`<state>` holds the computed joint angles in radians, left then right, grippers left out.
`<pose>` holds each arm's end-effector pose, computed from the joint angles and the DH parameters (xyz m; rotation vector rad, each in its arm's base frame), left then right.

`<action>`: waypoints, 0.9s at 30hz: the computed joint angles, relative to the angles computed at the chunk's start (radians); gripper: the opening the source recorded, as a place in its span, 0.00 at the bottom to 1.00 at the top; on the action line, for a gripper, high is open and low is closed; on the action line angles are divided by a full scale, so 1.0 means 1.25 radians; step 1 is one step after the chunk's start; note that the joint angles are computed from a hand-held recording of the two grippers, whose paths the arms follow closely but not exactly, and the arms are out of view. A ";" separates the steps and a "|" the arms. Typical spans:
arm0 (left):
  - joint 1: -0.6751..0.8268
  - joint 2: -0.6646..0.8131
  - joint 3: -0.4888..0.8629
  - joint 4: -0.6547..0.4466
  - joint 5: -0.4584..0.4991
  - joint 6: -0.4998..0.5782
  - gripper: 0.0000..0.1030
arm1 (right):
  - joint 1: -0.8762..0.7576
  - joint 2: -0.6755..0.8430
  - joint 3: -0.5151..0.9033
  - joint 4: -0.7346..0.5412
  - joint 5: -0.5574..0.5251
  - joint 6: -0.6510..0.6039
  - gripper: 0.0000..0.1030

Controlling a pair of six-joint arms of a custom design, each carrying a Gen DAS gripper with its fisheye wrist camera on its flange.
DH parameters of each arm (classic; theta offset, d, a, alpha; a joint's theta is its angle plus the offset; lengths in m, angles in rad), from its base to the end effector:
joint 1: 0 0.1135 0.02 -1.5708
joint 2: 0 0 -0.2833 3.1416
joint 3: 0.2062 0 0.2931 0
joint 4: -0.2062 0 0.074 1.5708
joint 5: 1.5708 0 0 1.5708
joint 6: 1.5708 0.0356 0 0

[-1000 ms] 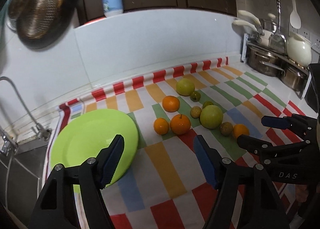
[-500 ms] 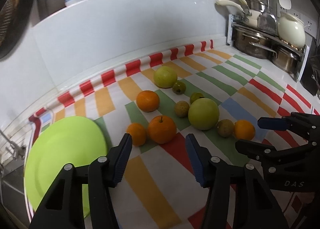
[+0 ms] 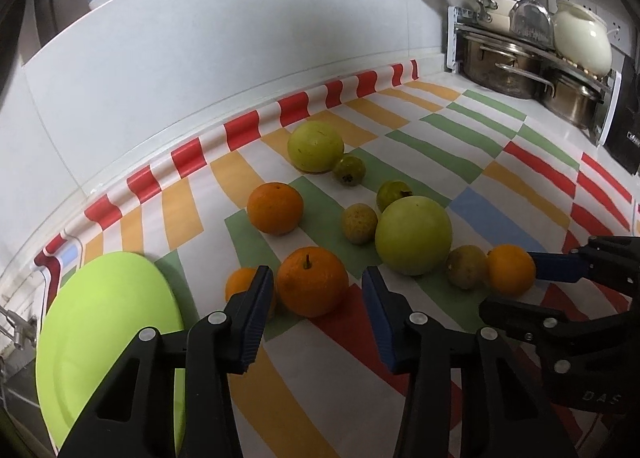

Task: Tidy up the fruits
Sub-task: 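Move left tool toward a tangerine while right tool approaches an orange, then close left gripper on the tangerine while right gripper closes on the orange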

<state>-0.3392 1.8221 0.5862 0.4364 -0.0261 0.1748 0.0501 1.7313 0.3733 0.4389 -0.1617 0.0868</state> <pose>0.3000 -0.1049 0.0581 0.5904 2.2958 -0.0482 0.2501 0.0183 0.0386 -0.0225 2.4912 0.2589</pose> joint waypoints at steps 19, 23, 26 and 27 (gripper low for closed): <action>0.002 0.023 0.031 -0.036 -0.009 -0.025 0.39 | -0.019 0.001 0.007 -0.009 -0.004 -0.003 0.33; 0.001 -0.009 0.008 -0.043 0.000 -0.035 0.38 | -0.020 -0.015 -0.002 -0.009 -0.008 -0.006 0.33; -0.001 -0.042 -0.012 -0.050 0.000 -0.043 0.38 | -0.019 -0.039 -0.013 -0.008 -0.011 -0.010 0.33; -0.001 -0.054 -0.019 -0.053 0.002 -0.047 0.38 | -0.017 -0.048 -0.016 -0.010 -0.011 -0.010 0.33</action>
<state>-0.3401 1.7546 0.5629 0.3703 -0.0233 0.1161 0.0282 1.6710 0.3536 0.4260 -0.1758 0.0746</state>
